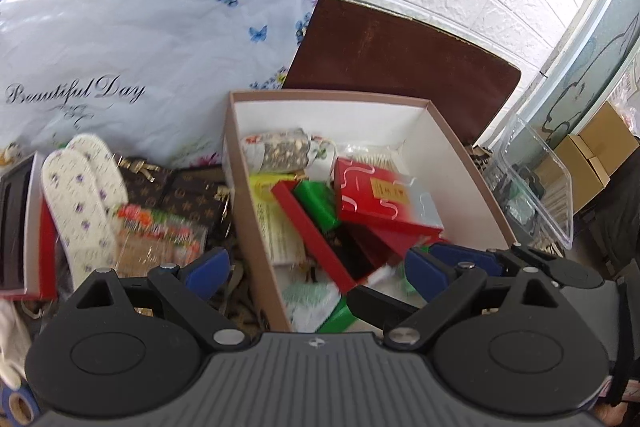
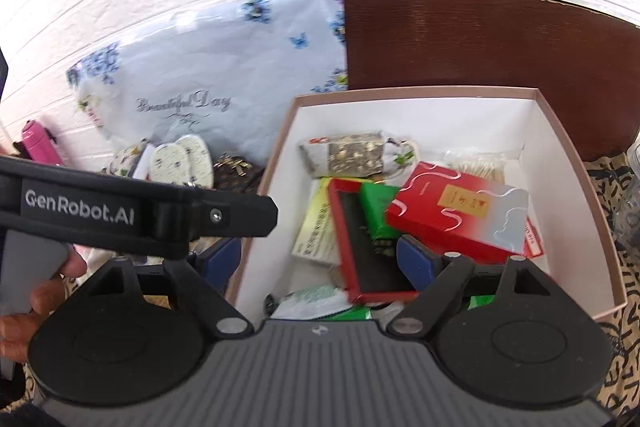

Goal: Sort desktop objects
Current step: 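Move the left tool back over the table toward the black marker pen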

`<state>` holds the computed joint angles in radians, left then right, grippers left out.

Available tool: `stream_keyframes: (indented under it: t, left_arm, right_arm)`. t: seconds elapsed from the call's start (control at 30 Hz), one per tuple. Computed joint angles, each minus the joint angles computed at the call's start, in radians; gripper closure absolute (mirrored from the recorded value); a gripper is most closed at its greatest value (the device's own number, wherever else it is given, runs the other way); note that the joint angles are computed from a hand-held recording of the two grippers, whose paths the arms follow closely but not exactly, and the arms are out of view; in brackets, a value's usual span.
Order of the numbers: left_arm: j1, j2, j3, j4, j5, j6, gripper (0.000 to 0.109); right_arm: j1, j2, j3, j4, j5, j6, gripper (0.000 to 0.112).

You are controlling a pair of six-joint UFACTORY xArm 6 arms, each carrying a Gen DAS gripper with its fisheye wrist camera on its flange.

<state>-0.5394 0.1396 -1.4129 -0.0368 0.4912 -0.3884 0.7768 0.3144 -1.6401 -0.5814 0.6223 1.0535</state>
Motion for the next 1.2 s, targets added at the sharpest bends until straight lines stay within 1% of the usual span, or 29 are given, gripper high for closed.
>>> stream_keyframes:
  t: [0.2,0.4,0.63,0.9,1.07,1.2]
  left_arm:
    - [-0.007,-0.137,0.186,0.039,-0.035,-0.041,0.011]
    - [0.003,-0.283,0.377,0.055,-0.037,-0.133,0.011]
    - [0.026,-0.436,0.553,0.100,-0.030,-0.273,0.011]
    - [0.057,-0.562,0.669,0.134,0.052,-0.389,0.011]
    - [0.078,-0.602,0.708,0.117,0.088,-0.386,0.011]
    - [0.102,-0.607,0.721,0.096,0.087,-0.364,0.011]
  right_arm:
    - [0.044,-0.003,0.006,0.035,-0.010,-0.026,0.028]
    - [0.096,0.020,-0.005,0.133,-0.015,-0.128,0.026]
    - [0.154,0.092,-0.100,0.240,0.013,-0.280,0.026]
    - [0.203,0.169,-0.195,0.370,0.025,-0.432,0.026]
    - [0.216,0.204,-0.224,0.438,0.033,-0.473,0.026]
    - [0.212,0.245,-0.267,0.434,0.045,-0.463,0.026]
